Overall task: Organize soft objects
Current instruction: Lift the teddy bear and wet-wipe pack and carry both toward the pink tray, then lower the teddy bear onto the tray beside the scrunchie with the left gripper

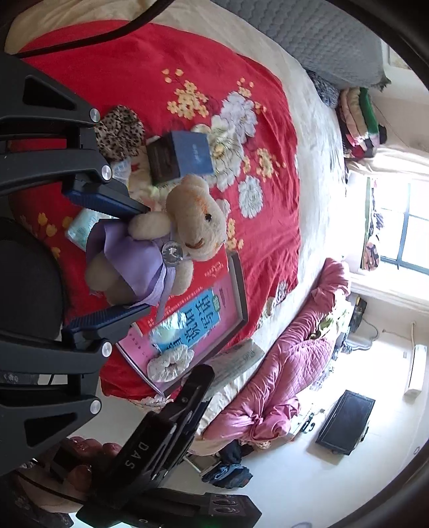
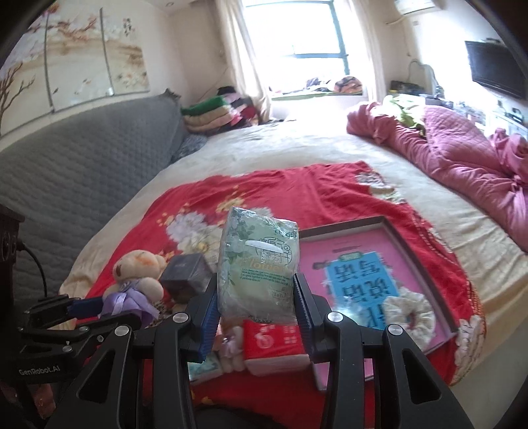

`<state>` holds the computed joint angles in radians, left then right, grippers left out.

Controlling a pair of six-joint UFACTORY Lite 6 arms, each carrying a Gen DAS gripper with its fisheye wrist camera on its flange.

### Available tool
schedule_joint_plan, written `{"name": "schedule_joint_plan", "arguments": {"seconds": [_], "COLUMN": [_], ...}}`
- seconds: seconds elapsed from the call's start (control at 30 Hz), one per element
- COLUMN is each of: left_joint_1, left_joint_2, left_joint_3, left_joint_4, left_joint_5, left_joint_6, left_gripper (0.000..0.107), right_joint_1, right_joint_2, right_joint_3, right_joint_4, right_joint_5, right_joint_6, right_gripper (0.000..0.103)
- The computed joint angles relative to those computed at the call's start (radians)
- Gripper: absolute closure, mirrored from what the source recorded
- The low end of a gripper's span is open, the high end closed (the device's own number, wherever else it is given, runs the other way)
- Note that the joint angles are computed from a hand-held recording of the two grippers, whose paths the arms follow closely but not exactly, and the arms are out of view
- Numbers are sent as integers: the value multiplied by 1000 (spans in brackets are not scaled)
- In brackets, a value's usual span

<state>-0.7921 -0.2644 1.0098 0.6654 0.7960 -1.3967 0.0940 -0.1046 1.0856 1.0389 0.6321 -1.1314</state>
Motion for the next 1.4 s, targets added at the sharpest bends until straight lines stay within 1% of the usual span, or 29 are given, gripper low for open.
{"name": "schedule_joint_plan", "arguments": {"seconds": [0.17, 0.53, 0.77, 0.97, 1.2, 1.4], "left_joint_1": [-10, -4, -3, 11, 23, 32], "left_joint_2": [93, 303, 461, 620, 831, 992], "left_joint_3": [103, 327, 488, 636, 841, 1013], "left_joint_4": [6, -32, -73, -170, -299, -397], "left_joint_5": [7, -10, -25, -62, -85, -86], "left_joint_6": [23, 125, 212, 327, 481, 596], "left_gripper": [56, 56, 56, 56, 56, 56], "right_joint_1": [-85, -202, -289, -356, -395, -409], "right_joint_2": [-1, 30, 101, 160, 229, 301], "right_joint_3": [21, 54, 104, 134, 167, 196], "right_joint_4": [35, 76, 74, 84, 80, 43], "right_joint_5": [51, 80, 102, 107, 100, 55], "right_joint_6": [-32, -73, -77, -77, -83, -61], "right_gripper": [61, 61, 61, 61, 61, 61]}}
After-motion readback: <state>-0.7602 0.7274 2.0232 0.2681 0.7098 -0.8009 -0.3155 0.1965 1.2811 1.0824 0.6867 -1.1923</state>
